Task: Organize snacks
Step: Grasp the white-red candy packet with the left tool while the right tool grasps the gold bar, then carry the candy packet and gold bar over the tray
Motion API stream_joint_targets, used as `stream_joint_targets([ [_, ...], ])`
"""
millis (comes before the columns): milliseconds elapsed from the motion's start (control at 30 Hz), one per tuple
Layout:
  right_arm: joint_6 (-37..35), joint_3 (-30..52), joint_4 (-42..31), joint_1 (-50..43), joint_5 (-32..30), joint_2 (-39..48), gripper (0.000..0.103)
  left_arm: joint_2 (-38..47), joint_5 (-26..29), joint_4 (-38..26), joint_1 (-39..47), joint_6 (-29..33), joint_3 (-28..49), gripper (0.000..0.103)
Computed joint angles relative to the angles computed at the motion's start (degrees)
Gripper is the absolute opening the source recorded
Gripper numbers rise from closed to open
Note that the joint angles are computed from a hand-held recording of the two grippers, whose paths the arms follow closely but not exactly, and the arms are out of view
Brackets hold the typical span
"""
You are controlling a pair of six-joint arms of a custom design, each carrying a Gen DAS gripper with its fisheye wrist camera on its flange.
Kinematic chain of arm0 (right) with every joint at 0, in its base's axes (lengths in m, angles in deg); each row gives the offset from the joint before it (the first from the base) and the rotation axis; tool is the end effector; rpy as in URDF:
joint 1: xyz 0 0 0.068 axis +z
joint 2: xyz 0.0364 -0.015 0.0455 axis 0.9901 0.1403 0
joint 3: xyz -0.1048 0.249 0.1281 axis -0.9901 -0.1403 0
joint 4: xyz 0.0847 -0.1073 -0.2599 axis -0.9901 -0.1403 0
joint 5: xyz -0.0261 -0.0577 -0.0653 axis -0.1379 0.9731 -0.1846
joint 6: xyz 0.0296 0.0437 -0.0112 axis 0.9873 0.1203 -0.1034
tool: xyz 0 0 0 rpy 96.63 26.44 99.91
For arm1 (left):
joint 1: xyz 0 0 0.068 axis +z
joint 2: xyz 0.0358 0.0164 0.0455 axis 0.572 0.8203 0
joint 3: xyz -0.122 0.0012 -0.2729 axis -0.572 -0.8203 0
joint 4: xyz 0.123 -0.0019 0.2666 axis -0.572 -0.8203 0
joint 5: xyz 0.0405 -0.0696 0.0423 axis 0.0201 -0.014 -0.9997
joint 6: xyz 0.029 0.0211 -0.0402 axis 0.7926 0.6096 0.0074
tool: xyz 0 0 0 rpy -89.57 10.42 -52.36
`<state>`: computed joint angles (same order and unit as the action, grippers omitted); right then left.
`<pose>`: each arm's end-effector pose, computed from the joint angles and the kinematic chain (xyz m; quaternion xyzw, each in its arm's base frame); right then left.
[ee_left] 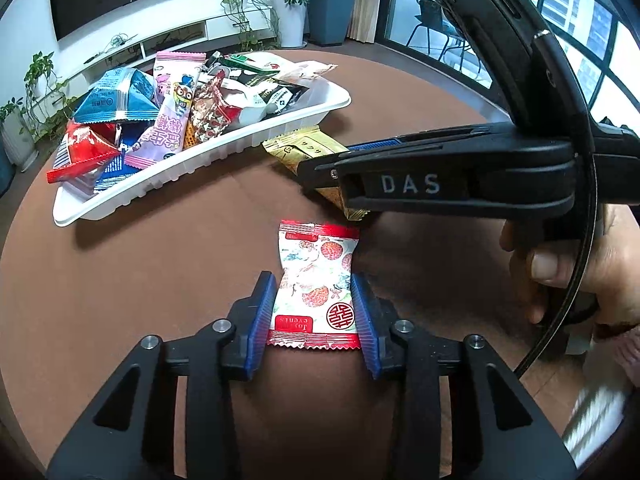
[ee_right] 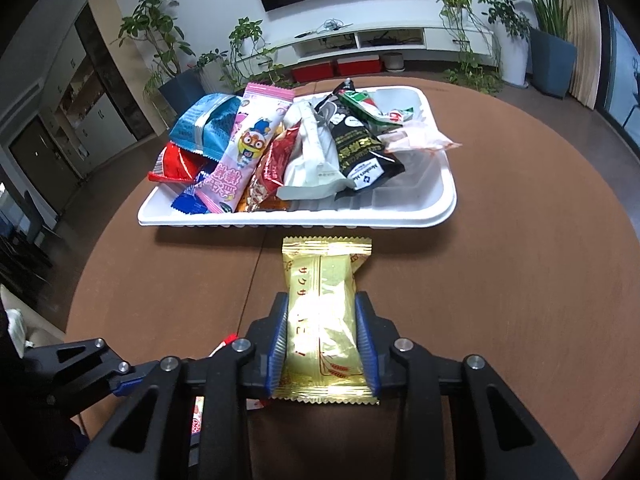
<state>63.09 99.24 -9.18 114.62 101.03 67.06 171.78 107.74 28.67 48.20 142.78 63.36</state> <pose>0.2871 0.1717 0.1569 0.1621 0.9336 0.0748 0.3106 0.3183 0.0542 0.1161 0.4376 0.8416 -0.1738 0.2647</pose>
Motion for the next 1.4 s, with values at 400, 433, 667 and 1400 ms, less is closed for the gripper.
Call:
stream_joint_targets([
  [400, 3.68, -5.7, 5.24, -1.78, -4.99, -4.33, 0.034, 0.79, 1.61, -4.89, 1.68, 1.0, 2.0, 0.034],
  [433, 4.06, -6.06, 5.56, -1.83, -5.24, -4.62, 0.034, 0.7, 1.76, -5.24, 1.9, 1.11, 2.11, 0.034],
  [667, 5.98, -8.08, 7.27, -1.61, -6.38, -6.53, 0.034, 0.55, 2.48, -6.98, 2.74, 1.31, 2.79, 0.033],
  [1400, 10.28, -13.37, 11.11, -1.09, -8.3, -11.63, 0.034, 3.27, 1.86, -12.13, 4.34, 3.55, 5.44, 0.029],
])
